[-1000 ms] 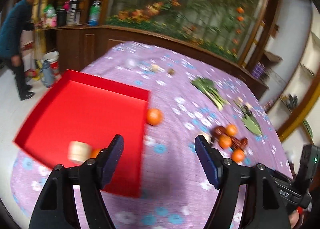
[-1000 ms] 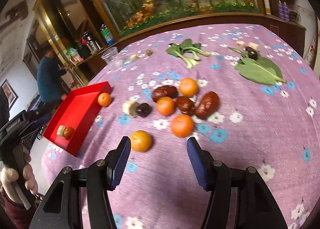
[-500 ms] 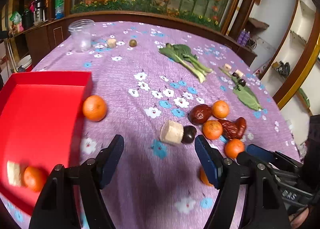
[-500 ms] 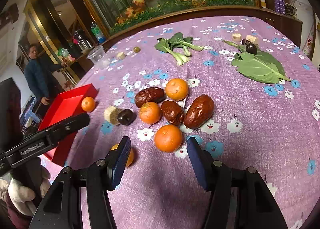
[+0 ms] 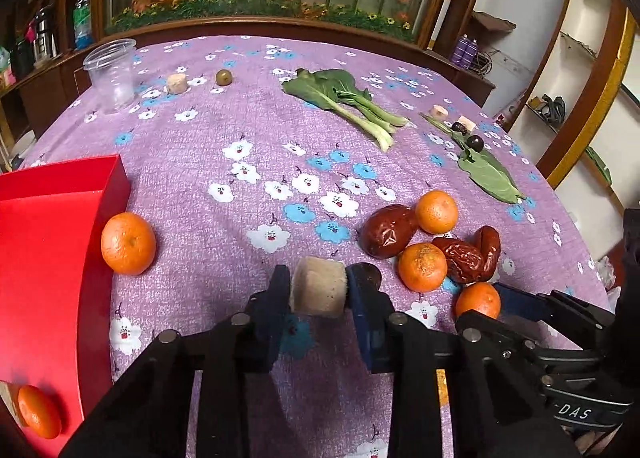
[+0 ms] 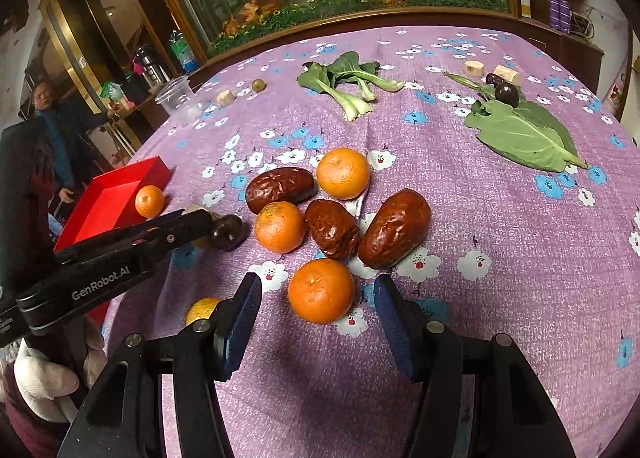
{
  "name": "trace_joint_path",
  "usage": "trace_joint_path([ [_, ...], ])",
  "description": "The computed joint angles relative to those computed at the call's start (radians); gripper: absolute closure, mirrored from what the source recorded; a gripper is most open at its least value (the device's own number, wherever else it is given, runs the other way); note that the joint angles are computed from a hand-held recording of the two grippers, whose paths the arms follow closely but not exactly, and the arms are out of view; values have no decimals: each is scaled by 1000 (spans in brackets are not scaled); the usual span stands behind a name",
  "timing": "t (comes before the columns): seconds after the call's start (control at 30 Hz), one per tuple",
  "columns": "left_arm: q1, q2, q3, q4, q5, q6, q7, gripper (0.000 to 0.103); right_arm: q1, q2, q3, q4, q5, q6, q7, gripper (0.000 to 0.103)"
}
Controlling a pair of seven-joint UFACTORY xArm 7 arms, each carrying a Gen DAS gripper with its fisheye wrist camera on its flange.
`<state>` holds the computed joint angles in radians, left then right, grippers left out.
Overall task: Organize fruits
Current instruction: 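Grasp the beige block with the left tool while the right tool grasps the tangerine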
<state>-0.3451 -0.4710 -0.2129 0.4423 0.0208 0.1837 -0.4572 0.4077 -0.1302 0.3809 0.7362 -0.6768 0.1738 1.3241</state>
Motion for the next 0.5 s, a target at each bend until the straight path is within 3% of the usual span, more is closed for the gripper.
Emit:
trace_joint_path([
  [0.1,-33,8,35,-10,-26,-33,27,74,-5,6,4,7,-25,10,19,50],
  [0.2,-27,8,29,-12,-29,-39,29,74,-3,7,-2,6,-36,5,34,64],
  [0.23,-16,3,17,-11,-24,-33,23,81,0,8,-9,0,-27,-13,26,66],
  [0.33,33,-25,-39,-13,13,-8,-17,82,1,6,-9,-3,-16,-18,17,67],
  [0.5,3,-137,-10,-68,-6,-2,-47,82,-17,-32,12,-25,-20,-29,38,67],
])
